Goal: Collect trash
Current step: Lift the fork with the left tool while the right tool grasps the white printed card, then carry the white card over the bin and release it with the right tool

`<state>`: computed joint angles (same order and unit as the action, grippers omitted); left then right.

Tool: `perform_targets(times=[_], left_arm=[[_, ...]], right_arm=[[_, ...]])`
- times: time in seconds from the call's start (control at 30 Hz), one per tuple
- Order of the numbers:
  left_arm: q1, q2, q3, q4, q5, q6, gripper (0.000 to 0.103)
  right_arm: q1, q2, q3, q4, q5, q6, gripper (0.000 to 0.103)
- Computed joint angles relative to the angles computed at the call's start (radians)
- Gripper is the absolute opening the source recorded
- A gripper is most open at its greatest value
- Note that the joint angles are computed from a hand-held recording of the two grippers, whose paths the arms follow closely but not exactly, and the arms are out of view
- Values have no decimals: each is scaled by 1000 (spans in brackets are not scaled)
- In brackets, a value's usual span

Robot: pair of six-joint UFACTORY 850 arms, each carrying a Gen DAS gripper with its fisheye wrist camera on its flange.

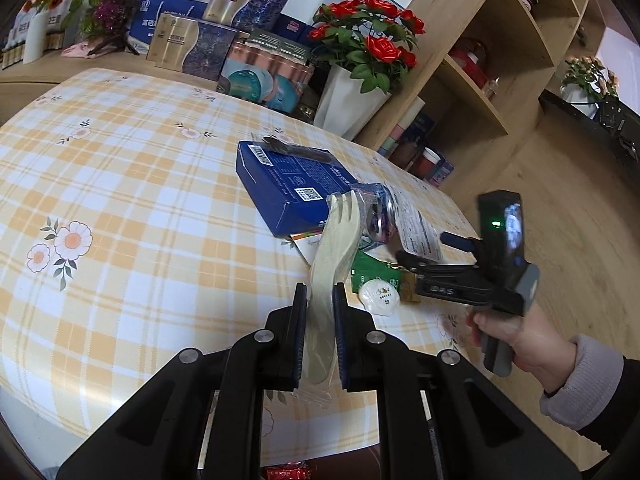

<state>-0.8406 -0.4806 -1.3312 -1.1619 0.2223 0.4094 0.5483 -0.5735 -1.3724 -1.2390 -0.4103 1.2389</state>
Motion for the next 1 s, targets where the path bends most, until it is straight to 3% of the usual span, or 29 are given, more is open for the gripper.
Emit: perform_targets(times=[0.03, 0.13, 0.23, 0.37, 0.63, 1.0], left_arm=[[0, 2, 4, 6, 2, -7, 13], [-3, -2, -1, -66, 15, 86, 13], [-5, 2, 1, -84, 25, 127, 13], [-2, 12, 13, -34, 30, 71, 13], [-11, 21, 13, -23, 33, 58, 13], [-48, 77, 15, -147, 73, 207, 13]], right_arm=[[5, -17, -18, 9, -16, -14, 95], [17, -55, -64, -6, -81, -28, 71], [10, -55, -73, 28, -69, -59, 50], [1, 5, -19, -95, -40, 63, 19], [-38, 164, 99, -320, 27, 314, 6], [-44, 370, 245, -559, 113, 601, 5]])
